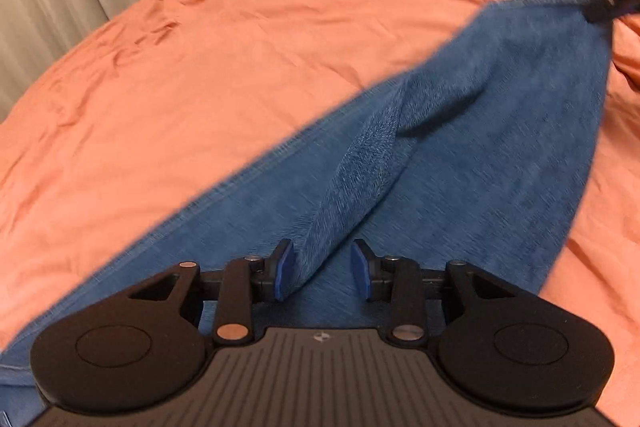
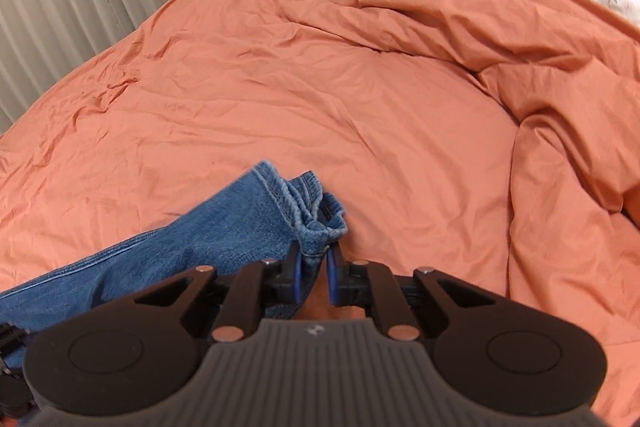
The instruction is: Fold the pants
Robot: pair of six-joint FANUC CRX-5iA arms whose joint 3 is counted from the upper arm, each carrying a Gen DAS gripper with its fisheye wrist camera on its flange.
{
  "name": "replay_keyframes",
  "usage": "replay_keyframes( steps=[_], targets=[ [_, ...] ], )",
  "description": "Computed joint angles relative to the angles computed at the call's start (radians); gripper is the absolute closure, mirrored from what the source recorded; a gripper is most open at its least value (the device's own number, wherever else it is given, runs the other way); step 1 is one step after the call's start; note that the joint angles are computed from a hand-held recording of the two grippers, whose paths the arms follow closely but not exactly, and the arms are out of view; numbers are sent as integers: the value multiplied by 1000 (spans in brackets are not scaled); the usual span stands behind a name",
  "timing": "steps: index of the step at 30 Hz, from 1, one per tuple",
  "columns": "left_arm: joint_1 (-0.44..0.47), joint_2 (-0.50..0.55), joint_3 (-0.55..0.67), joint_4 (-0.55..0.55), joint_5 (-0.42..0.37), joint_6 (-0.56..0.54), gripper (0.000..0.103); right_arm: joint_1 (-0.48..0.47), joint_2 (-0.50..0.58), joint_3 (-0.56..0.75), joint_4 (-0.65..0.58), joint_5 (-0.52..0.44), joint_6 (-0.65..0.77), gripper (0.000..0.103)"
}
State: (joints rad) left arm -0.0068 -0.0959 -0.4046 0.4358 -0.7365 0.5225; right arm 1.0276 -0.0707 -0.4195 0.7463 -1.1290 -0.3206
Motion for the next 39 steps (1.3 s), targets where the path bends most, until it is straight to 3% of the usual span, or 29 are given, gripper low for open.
replay_keyframes(
  steps=[3,6,8,10,12,14,17,23,26,27,28,31,35,39],
  targets=[
    [20,68,80,29,-68,34,62,8,3,3,-1,-13,1,97],
    [13,104,130,10,-70,88,60,4,-6,-11,-44,-2,-4,96],
    [16,122,161,6,-81,107,52,-5,-13,-22,-92,3,18,87],
    [32,131,188,12,-114,101,50,-5,-18,-33,-104,-10,67,72],
    [57,129,216,0,-139,87,49,-10,-33,-46,-83,-6,95,66],
    [95,122,231,1,-141,55,42,-30,-44,-56,-44,32,101,65],
    [166,115,260,-16,-147,45,42,-88,-11,-39,10,111,108,64],
    [332,134,333,-110,-139,137,40,-209,152,61,8,246,126,65],
    [416,165,379,-161,-149,234,40,-239,222,116,-23,254,146,73],
    [440,179,398,-179,-158,262,40,-245,239,134,-43,254,160,81],
    [464,189,411,-192,-159,279,40,-248,258,160,-72,236,185,96],
    [519,208,434,-220,-148,310,40,-242,277,181,-71,210,201,103],
    [565,228,442,-211,-145,328,41,-227,288,191,18,104,113,103],
    [575,261,457,-248,-122,378,41,-238,293,195,12,103,99,103]
  ],
)
